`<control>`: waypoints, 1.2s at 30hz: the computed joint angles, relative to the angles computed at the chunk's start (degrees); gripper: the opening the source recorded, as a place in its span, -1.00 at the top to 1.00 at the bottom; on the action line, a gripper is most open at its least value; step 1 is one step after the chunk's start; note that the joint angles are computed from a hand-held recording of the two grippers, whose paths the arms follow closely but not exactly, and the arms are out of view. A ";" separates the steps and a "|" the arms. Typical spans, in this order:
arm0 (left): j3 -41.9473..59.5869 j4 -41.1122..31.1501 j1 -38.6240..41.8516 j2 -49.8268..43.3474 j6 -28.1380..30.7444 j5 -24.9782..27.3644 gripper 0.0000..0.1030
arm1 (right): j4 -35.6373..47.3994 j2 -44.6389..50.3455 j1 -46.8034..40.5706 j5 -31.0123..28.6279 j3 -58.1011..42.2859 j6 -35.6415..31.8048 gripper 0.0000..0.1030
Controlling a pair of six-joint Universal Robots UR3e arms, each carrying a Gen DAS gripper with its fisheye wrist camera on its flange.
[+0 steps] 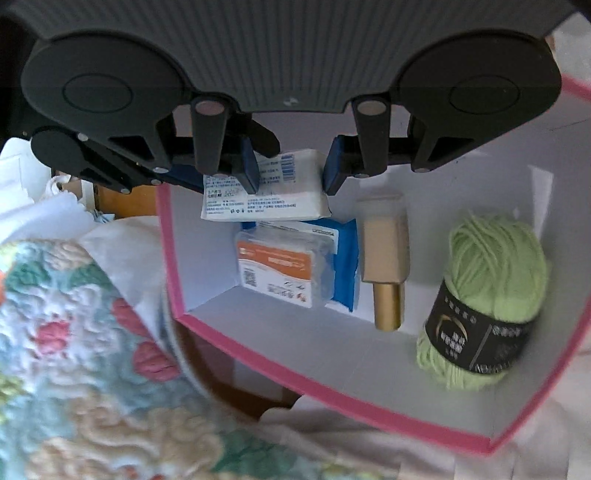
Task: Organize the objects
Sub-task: 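Open the left tool to drop the tissue pack and withdraw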
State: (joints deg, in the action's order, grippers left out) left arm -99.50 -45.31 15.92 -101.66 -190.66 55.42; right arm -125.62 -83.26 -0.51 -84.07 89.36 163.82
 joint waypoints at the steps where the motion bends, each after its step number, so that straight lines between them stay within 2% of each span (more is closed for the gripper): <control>1: -0.21 1.08 -0.08 -0.67 -0.79 -0.05 0.29 | 0.38 1.10 0.15 -0.51 -0.79 -0.08 -0.07; 4: 0.18 4.40 -1.06 -2.57 -3.97 1.95 0.20 | 0.73 3.85 0.72 -2.13 -2.63 -0.82 -0.10; 5: 0.32 4.80 -1.57 -2.54 -4.03 3.17 0.17 | 0.57 4.54 0.97 -2.99 -3.03 -1.17 -0.18; 8: 1.76 1.87 -3.09 -1.29 -2.53 7.39 0.14 | -3.93 4.36 1.37 -6.07 -1.24 0.16 -0.23; 10: 1.03 1.88 -4.17 0.94 -0.91 10.47 0.13 | -4.02 2.27 -0.54 -3.00 0.48 1.13 -0.23; 12: -0.69 2.17 -4.64 4.01 -0.10 12.92 0.03 | -4.24 -0.96 -2.46 0.25 3.15 2.53 -0.23; 14: -1.95 0.33 -3.80 7.25 0.81 12.86 0.01 | -4.11 -4.56 -4.14 3.25 5.99 3.44 -0.23; 18: -3.25 -8.11 0.01 15.09 4.82 9.40 0.00 | -1.51 -10.78 -6.12 7.89 9.02 4.52 -0.23; 21: -2.99 -14.07 1.51 21.12 8.34 9.51 -0.03 | 2.68 -15.19 -6.55 10.38 8.84 4.39 -0.23; 30: 6.88 -40.39 6.36 34.66 19.56 10.06 -0.13 | 18.07 -26.10 -6.14 13.00 1.88 2.76 -0.37; 36: 12.45 -55.64 12.60 42.40 29.18 7.17 -0.21 | 25.91 -32.28 -6.39 14.92 -1.01 1.15 -0.50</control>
